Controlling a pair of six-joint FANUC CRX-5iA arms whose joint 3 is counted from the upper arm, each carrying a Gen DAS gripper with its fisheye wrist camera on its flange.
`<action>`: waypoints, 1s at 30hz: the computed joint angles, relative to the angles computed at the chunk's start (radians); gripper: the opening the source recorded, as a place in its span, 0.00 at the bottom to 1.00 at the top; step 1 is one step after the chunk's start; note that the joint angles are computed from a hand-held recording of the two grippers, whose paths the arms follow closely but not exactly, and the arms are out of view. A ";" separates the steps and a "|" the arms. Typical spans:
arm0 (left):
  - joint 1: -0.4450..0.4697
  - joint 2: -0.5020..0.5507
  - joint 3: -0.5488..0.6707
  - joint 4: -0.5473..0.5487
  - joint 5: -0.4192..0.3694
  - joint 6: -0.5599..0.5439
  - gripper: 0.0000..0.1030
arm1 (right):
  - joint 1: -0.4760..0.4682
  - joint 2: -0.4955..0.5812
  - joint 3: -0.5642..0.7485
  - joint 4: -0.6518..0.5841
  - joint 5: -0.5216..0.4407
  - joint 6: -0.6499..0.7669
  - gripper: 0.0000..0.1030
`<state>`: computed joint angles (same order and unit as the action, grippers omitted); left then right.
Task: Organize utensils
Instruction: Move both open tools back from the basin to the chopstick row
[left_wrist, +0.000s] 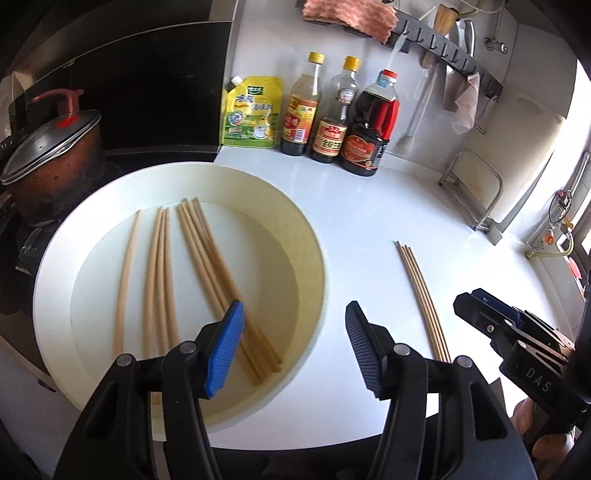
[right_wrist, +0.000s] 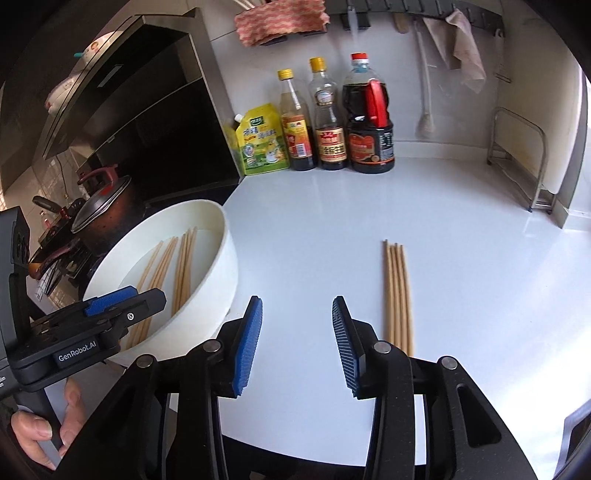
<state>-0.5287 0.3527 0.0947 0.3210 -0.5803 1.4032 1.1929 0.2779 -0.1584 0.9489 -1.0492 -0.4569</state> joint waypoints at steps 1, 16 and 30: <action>-0.010 0.003 0.006 -0.001 0.000 -0.002 0.54 | 0.005 -0.015 -0.019 0.004 -0.008 -0.019 0.38; -0.132 0.102 0.156 -0.035 -0.038 0.033 0.56 | 0.039 -0.150 -0.203 -0.003 -0.072 -0.142 0.41; -0.181 0.204 0.306 -0.193 -0.112 0.206 0.56 | -0.010 -0.194 -0.317 -0.008 0.024 -0.195 0.42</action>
